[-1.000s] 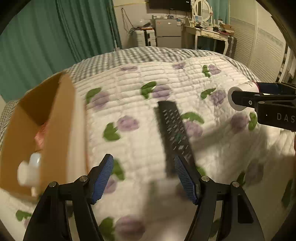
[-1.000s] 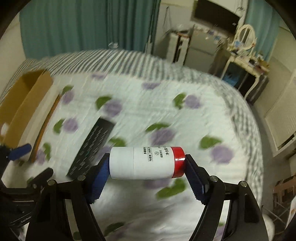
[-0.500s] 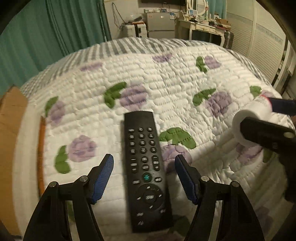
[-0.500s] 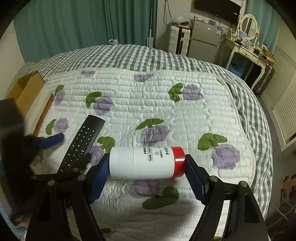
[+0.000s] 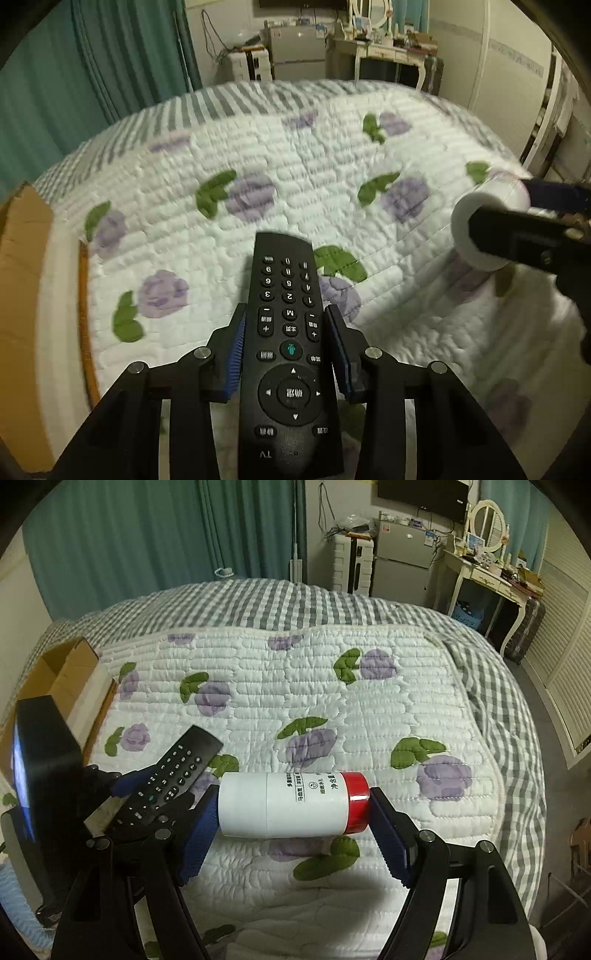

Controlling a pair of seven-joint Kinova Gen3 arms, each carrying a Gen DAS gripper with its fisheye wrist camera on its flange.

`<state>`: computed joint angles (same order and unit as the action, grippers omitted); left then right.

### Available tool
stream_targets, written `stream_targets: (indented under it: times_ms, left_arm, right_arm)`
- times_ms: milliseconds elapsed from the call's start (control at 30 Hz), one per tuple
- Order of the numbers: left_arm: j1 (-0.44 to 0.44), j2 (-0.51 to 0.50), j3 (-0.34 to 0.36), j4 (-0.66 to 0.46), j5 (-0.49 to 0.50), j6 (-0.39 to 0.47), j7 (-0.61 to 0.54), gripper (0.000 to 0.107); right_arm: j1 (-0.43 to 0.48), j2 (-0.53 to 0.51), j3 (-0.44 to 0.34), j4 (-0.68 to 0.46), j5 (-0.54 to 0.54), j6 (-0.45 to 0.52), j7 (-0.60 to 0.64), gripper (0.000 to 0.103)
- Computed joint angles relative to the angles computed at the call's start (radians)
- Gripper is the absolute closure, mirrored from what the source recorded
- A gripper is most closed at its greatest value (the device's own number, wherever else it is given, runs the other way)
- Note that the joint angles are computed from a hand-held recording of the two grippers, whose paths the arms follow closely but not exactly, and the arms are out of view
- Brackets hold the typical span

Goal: Organize rigid objects
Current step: 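Grasp the black TV remote with the left gripper while the right holds the bottle, then lower the remote into the box with the left gripper while the right drops the bottle in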

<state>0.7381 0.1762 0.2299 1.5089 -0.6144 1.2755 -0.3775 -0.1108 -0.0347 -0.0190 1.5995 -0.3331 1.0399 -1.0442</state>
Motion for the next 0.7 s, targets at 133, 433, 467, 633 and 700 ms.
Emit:
stream_targets:
  times_ms: [133,433,467,633,700]
  left_arm:
    - [0.019,-0.063,0.02,-0.012,-0.037,0.048,0.022,0.069]
    - [-0.024,-0.219,0.128,-0.074,-0.174,0.219,0.007,0.069]
    - [-0.037,-0.235,0.137,-0.077,-0.182,0.23,-0.001,0.069]
    - [-0.111,-0.339,0.166,-0.068,-0.203,0.281,-0.052,0.069]
    - [-0.142,-0.38,0.159,-0.046,-0.193,0.281,-0.076,0.069]
  right_arm:
    - [-0.002,-0.044,0.002,0.005,-0.014,0.007,-0.014,0.026]
    - [-0.069,-0.163,-0.031,-0.02,0.032,0.007,-0.133,0.026]
    - [-0.078,-0.17,-0.037,-0.026,0.038,0.01,-0.146,0.026]
    - [-0.135,-0.197,-0.106,-0.088,0.1,0.02,-0.248,0.026]
    - [-0.16,-0.199,-0.135,-0.113,0.124,0.017,-0.288,0.026]
